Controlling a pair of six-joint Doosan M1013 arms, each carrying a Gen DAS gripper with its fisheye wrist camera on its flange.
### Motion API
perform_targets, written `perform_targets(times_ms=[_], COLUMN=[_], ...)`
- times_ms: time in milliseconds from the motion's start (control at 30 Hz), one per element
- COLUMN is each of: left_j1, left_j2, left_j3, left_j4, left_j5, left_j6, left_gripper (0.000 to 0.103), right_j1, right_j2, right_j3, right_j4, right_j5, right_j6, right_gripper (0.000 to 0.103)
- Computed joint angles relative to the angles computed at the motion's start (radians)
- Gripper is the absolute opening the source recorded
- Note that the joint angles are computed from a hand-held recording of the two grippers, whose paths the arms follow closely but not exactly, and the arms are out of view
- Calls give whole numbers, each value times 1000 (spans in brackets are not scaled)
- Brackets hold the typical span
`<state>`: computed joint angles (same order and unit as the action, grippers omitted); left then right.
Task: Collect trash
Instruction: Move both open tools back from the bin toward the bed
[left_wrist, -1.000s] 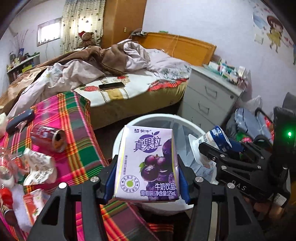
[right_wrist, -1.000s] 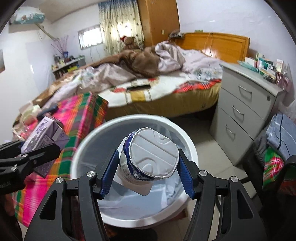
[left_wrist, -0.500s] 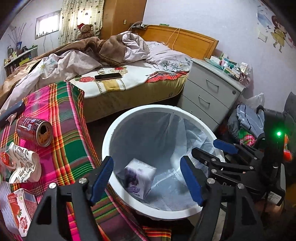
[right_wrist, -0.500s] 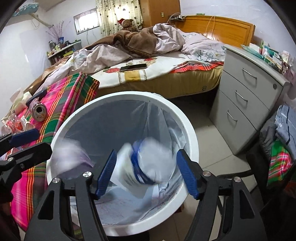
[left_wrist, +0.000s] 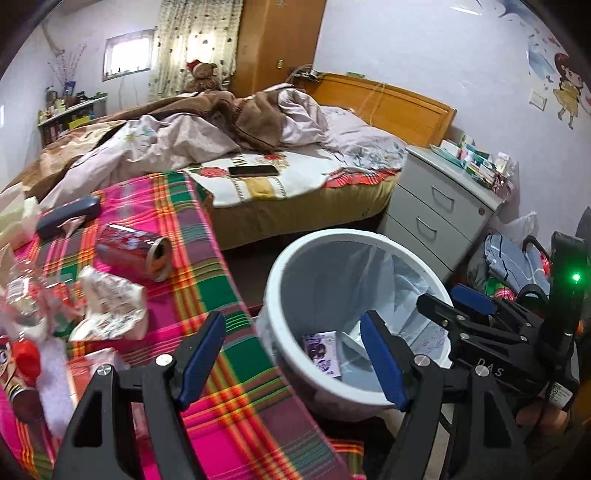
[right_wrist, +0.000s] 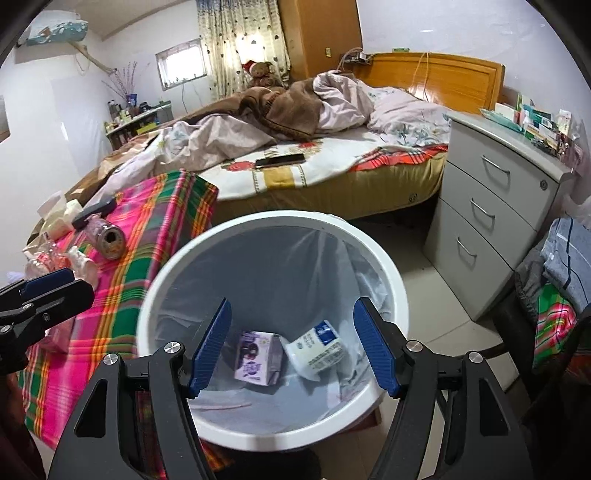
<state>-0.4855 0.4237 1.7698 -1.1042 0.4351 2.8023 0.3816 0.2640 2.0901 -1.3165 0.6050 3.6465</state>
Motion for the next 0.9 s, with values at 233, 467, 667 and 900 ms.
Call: perform_targets(times_ms=[233,467,667,900], left_j1=[35,74,113,167], left_j2=[-34,-55,-62,-59], left_j3=[45,75,92,103], left_j4=[-106,-193,-244,-275], left_j5=[-69,-95,-123,-171], left_j6=[101,174,194,175], left_gripper=[77,77,78,78], right_j1=[31,65,87,93], right_j2=[9,17,34,64], right_j3=[-16,-35,-60,-96], right_j4=[-64,-132,-181,-209], right_j5=[9,22,9,-46], right_j6=[58,103,114,110], right_gripper=[70,70,70,70])
